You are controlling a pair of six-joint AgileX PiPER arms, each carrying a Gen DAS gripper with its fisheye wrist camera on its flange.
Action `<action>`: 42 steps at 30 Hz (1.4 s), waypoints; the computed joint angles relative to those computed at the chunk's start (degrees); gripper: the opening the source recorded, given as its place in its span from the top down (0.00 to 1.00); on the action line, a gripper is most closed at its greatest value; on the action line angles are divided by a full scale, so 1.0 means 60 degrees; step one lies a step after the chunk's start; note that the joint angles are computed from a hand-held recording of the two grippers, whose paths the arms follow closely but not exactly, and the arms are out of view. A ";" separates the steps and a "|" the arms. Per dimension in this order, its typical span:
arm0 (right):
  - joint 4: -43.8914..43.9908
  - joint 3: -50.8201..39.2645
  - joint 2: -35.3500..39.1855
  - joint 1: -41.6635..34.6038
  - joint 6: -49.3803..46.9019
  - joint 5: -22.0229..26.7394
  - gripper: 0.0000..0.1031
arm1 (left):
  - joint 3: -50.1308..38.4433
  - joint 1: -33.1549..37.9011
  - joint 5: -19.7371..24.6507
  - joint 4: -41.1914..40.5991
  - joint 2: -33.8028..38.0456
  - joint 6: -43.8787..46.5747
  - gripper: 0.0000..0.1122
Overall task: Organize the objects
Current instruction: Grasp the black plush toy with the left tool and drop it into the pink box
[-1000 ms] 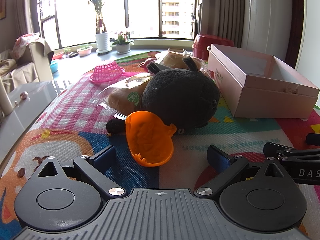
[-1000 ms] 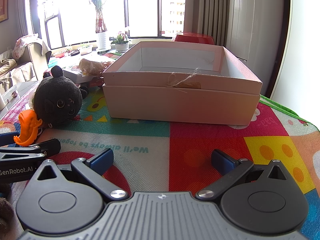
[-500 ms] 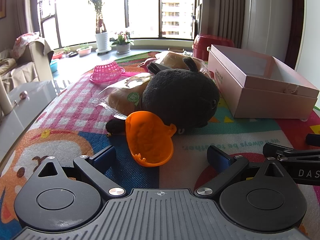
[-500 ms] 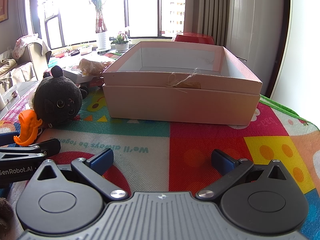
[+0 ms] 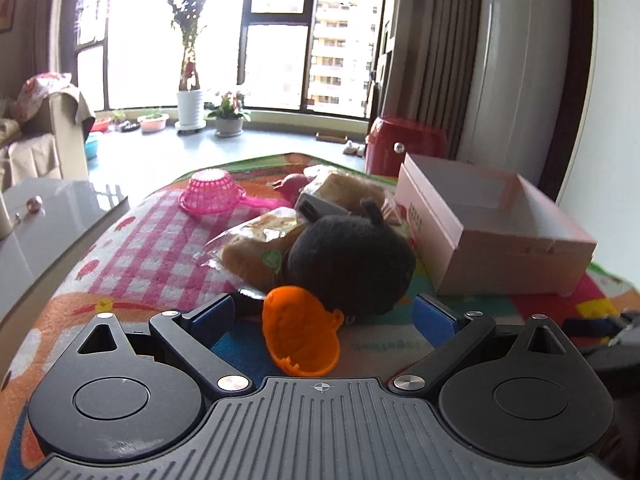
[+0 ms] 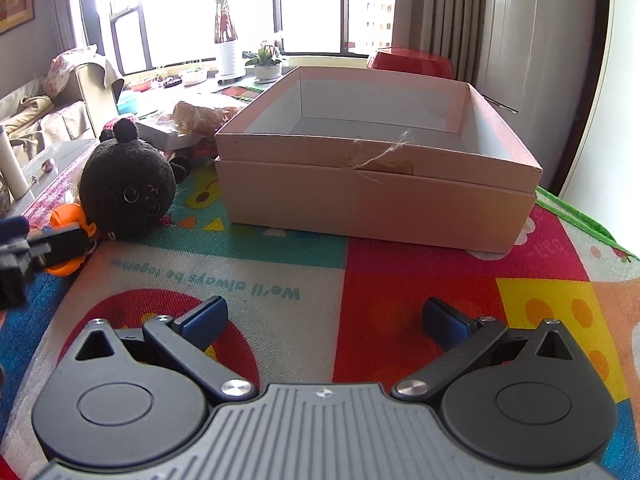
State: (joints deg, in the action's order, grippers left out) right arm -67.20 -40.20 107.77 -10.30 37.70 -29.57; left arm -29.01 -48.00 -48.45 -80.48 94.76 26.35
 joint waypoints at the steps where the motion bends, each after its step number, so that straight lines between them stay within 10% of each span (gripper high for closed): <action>1: 0.0096 0.0022 -0.0017 0.0040 -0.0104 0.0051 0.00 | -0.0072 0.0264 0.0148 0.0358 -0.0118 -0.0103 0.11; 11: -0.0803 -0.0321 -0.0056 0.0251 0.0815 0.0548 0.00 | -0.2030 0.2156 0.1173 0.2105 0.1906 0.1193 0.11; 13: -0.0604 -0.0310 -0.0073 0.0350 0.0643 0.0629 0.00 | -0.1687 0.2128 0.1074 0.2927 0.1828 0.0687 0.26; 18: -0.0677 -0.0210 -0.0248 0.0369 0.0524 0.0662 0.00 | 0.0530 0.2299 0.1119 0.5016 -0.0397 -0.1850 0.30; 26: -0.2164 0.0695 -0.1461 0.1598 0.0964 -0.0960 0.00 | 0.3017 0.2068 0.0962 0.2502 -0.4668 -0.0414 0.30; 34: -0.1695 -0.0281 -0.0889 0.4852 0.1932 0.0625 0.01 | 0.4196 0.2653 0.1323 0.1262 -0.6095 -0.0058 0.30; 38: -0.2510 -0.0276 -0.1092 0.4806 0.2754 0.1067 0.53 | 0.4620 0.1174 0.0673 -0.0625 -0.6907 0.0821 0.30; 42: -0.3509 0.0486 -0.2036 0.3655 0.2996 0.0364 0.55 | 0.4440 -0.0770 -0.0201 -0.1704 -0.6361 0.0560 0.30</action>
